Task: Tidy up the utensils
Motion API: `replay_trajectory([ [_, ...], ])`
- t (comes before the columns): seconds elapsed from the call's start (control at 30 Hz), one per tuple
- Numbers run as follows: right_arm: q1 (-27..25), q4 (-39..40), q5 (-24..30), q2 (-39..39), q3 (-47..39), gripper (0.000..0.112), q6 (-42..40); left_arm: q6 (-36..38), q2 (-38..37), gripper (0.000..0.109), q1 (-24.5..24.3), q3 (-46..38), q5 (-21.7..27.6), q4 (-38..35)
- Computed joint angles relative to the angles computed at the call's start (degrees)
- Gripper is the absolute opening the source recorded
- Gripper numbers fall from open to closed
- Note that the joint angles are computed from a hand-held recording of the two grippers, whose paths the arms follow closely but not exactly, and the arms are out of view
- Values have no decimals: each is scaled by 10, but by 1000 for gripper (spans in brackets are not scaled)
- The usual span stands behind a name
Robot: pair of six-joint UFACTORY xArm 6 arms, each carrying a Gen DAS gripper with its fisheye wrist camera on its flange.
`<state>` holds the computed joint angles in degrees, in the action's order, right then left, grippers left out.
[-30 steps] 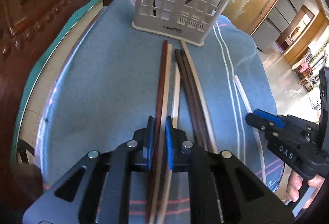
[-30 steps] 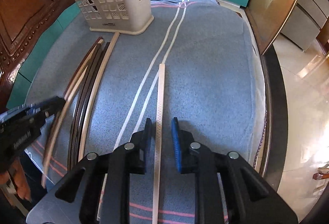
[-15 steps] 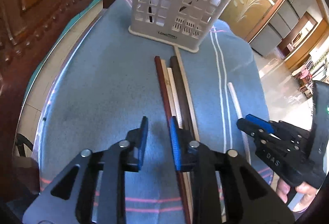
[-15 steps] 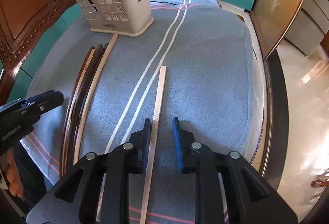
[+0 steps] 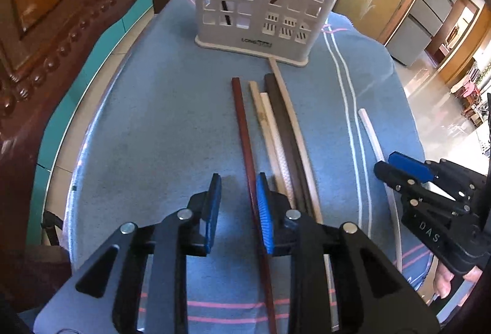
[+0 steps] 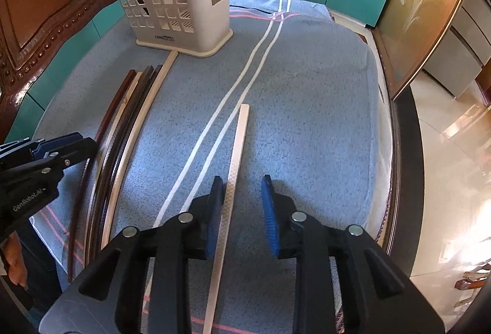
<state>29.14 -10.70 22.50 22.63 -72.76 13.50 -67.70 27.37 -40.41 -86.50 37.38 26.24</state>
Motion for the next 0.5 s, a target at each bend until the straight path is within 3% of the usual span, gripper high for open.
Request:
replay_trajectory([
  [0.27,-2,-14,7,12,-19,29,11,-11,-18,29,15,21,8,-10],
  [0.33,-1,-32,19,24,-39,30,28,16,3,29,16,-12,31,-18],
  [0.5,3,-52,53,54,-91,29,42,69,87,44,16,-150,123,-21],
])
